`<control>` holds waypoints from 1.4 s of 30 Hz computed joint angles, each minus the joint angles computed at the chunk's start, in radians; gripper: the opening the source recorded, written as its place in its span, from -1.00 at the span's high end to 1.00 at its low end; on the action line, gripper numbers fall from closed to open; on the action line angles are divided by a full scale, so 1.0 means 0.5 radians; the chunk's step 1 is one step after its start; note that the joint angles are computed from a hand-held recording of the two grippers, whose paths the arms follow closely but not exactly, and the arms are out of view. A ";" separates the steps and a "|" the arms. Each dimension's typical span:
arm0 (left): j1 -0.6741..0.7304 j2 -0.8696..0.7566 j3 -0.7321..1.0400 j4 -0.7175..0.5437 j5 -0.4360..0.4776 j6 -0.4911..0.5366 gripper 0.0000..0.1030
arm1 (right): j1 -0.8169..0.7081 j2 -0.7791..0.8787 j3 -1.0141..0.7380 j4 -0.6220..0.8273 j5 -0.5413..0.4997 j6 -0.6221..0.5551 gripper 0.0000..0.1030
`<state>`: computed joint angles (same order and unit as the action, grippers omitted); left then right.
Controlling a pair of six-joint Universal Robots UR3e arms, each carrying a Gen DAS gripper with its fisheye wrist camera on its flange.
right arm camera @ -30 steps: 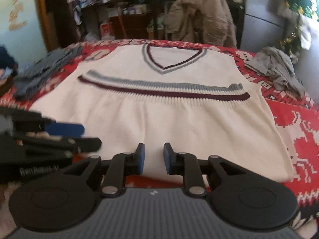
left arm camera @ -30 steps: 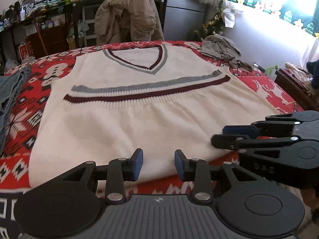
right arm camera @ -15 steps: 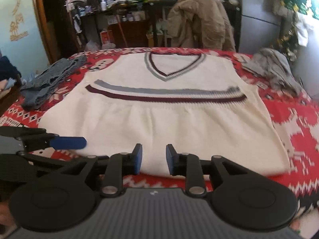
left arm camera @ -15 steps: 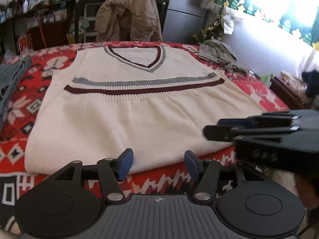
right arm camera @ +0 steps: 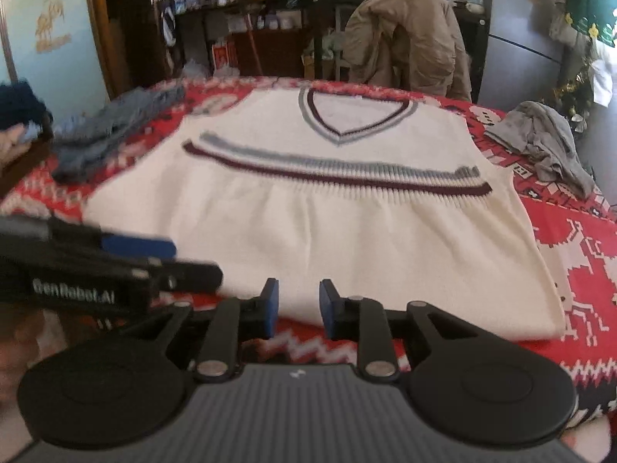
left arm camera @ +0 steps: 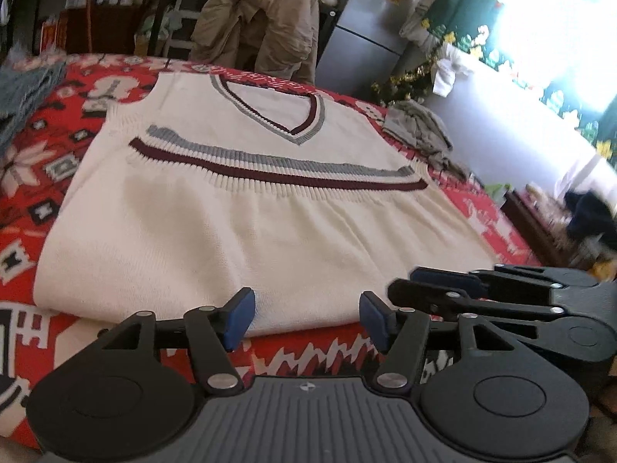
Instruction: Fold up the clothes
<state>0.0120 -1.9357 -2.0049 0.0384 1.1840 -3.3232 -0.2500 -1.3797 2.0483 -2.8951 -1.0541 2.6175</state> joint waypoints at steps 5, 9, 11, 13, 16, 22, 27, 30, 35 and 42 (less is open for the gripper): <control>0.080 0.010 -0.037 0.011 -0.131 -0.064 -0.15 | 0.093 0.111 -0.065 -0.071 -0.030 0.028 0.87; 0.024 0.009 -0.020 0.011 -0.045 -0.029 -0.15 | 0.108 0.081 0.049 -0.140 -0.024 -0.055 0.89; 0.012 0.003 -0.012 0.013 -0.023 -0.017 -0.15 | 0.075 0.015 0.080 -0.048 0.009 -0.112 0.89; 0.016 0.002 -0.011 0.011 -0.029 -0.018 -0.15 | 0.037 -0.034 0.054 0.078 0.029 -0.107 0.89; 0.043 0.001 -0.020 0.016 -0.071 -0.030 -0.15 | 0.006 -0.014 0.023 0.008 -0.011 -0.022 0.86; 0.045 0.003 -0.017 0.006 -0.073 -0.032 -0.15 | -0.053 0.041 -0.016 0.014 -0.056 -0.019 0.85; 0.022 0.001 -0.016 0.014 -0.035 -0.017 -0.15 | -0.135 -0.075 0.008 0.215 0.001 -0.069 0.86; 0.023 0.002 -0.016 0.012 -0.036 -0.015 -0.15 | -0.157 -0.057 -0.029 0.161 -0.020 0.031 0.85; 0.022 0.006 -0.015 0.005 -0.037 -0.019 -0.15 | -0.150 0.069 -0.119 0.098 -0.138 0.108 0.84; 0.018 0.005 -0.016 0.011 -0.033 -0.017 -0.16 | -0.275 -0.073 -0.096 0.351 -0.062 -0.001 0.84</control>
